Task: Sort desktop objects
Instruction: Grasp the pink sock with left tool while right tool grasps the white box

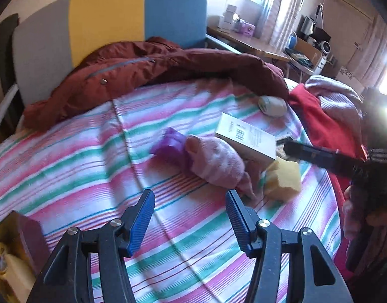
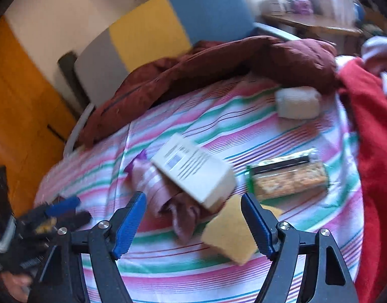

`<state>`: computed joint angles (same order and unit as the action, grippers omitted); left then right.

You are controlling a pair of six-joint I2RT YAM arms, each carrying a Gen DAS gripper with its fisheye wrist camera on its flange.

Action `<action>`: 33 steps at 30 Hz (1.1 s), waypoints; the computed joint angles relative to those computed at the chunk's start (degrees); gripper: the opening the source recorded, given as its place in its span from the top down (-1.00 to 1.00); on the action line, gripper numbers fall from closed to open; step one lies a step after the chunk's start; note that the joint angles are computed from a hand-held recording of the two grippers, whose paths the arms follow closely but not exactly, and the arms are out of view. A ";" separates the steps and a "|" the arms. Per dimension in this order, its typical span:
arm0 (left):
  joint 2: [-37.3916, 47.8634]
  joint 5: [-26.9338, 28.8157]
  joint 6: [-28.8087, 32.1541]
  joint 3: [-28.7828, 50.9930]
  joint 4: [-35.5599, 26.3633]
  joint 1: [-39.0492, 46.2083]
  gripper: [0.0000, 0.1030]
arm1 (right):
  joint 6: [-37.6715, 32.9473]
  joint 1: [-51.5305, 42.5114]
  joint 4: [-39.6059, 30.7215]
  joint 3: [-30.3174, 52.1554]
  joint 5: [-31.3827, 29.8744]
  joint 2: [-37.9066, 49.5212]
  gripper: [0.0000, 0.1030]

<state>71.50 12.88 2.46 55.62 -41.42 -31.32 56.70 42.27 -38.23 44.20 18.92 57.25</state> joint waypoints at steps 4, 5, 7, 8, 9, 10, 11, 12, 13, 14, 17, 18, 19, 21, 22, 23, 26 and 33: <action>3.83 2.63 -2.98 0.82 1.56 -1.33 -0.15 | 2.51 -2.50 -1.91 -0.88 0.08 -2.68 -0.52; 4.58 3.29 -3.76 1.03 1.92 -1.48 -0.15 | 3.19 -2.76 -2.42 -0.92 0.33 -2.97 -0.52; 6.34 4.11 -5.31 1.57 2.66 -2.22 -0.16 | 4.14 -3.48 -2.90 -1.14 0.21 -3.53 -0.52; 7.12 4.27 -5.86 1.85 3.10 -2.66 -0.16 | 4.37 -3.95 -2.85 -1.33 -0.17 -3.75 -0.52; 8.03 4.36 -6.55 2.18 3.64 -3.07 -0.18 | 3.93 -4.83 -2.37 -1.83 -0.92 -4.08 -0.52; 9.09 4.86 -7.06 2.74 3.88 -3.15 -0.22 | 3.89 -5.10 -2.30 -1.82 -1.19 -4.00 -0.52; 10.12 5.26 -7.78 3.24 4.25 -3.17 -0.23 | 3.84 -5.11 -2.25 -1.73 -1.26 -3.86 -0.52; 10.98 5.28 -8.74 3.57 4.92 -3.21 -0.24 | 3.72 -5.02 -2.28 -1.69 -1.41 -3.91 -0.52; 11.82 5.33 -9.41 3.92 5.57 -3.22 -0.26 | 3.62 -5.02 -2.19 -1.68 -1.52 -3.92 -0.52; 12.69 5.47 -9.96 4.35 6.02 -3.31 -0.26 | 3.41 -5.15 -2.04 -1.69 -1.70 -3.92 -0.52; 15.05 7.32 -12.00 5.41 7.49 -3.55 -0.26 | 3.10 -5.14 -1.74 -1.85 -2.06 -4.14 -0.52; 15.75 6.77 -12.66 5.73 7.96 -3.96 -0.26 | 3.01 -5.10 -1.67 -1.98 -2.20 -4.38 -0.52; 16.23 6.44 -12.92 5.95 8.19 -4.13 -0.26 | 3.14 -4.98 -1.83 -2.01 -2.09 -4.67 -0.52; 17.63 5.59 -13.86 6.45 8.68 -4.88 -0.26 | 3.33 -5.13 -1.79 -2.22 -2.25 -5.19 -0.52; 18.05 4.98 -14.24 6.54 8.90 -5.13 -0.25 | 3.49 -5.27 -1.77 -2.37 -2.36 -5.52 -0.52; 18.46 4.44 -14.57 6.56 9.29 -5.35 -0.25 | 3.63 -5.30 -1.76 -2.48 -2.35 -5.80 -0.53; 19.47 2.97 -15.45 6.52 10.45 -6.01 -0.20 | 3.53 -5.46 -1.59 -2.57 -2.70 -6.06 -0.53; 19.10 1.34 -13.60 4.70 11.62 -5.94 0.18 | 3.14 -6.49 -1.33 -2.97 -3.55 -5.91 -0.53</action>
